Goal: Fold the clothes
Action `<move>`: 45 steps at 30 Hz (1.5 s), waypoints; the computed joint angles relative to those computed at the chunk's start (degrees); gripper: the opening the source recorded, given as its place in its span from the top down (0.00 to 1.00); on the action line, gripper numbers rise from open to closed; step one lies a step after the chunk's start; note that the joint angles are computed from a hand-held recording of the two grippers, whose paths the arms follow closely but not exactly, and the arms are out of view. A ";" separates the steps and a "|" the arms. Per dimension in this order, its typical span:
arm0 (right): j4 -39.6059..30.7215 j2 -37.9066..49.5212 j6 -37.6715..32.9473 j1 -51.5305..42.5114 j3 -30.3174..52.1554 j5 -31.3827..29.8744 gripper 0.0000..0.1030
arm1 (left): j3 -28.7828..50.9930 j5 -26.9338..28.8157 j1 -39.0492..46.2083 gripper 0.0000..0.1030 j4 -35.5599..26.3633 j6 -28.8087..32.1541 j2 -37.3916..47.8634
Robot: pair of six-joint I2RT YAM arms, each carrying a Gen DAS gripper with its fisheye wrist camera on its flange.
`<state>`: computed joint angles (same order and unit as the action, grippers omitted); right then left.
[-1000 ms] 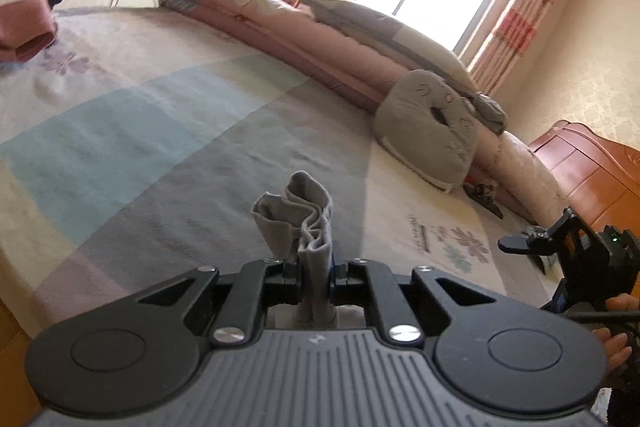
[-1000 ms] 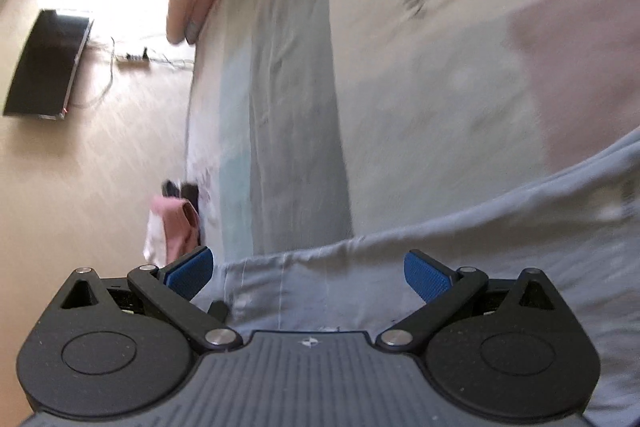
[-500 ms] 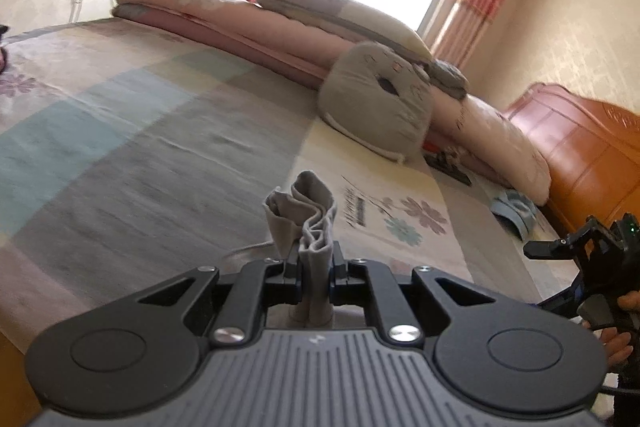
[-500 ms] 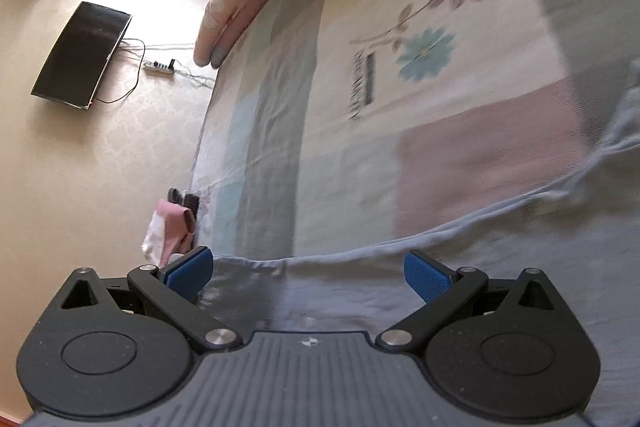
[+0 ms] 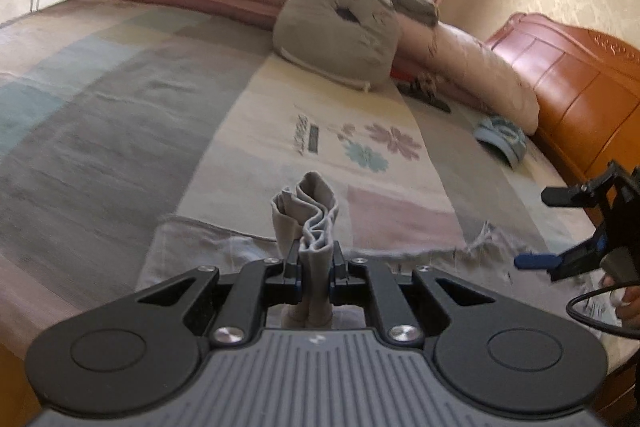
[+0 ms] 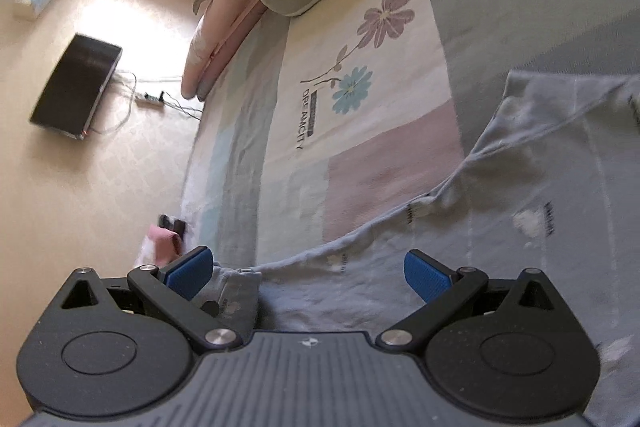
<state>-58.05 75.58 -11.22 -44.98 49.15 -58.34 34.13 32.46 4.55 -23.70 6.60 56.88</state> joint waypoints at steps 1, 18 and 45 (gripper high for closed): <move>-0.03 -0.28 -0.83 0.11 0.15 0.68 0.00 | -0.45 -1.00 -1.01 0.91 0.55 -0.18 0.10; 10.46 -4.92 -2.49 5.11 -2.82 10.35 0.00 | 2.75 10.54 1.28 0.61 -8.92 13.27 3.06; 39.01 -2.50 10.22 57.40 -9.83 27.46 0.00 | 22.68 14.22 15.70 0.48 -8.72 29.60 40.59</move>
<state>-19.04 73.08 -1.00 12.42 39.31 -30.88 56.82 46.68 20.25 -32.42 36.20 97.47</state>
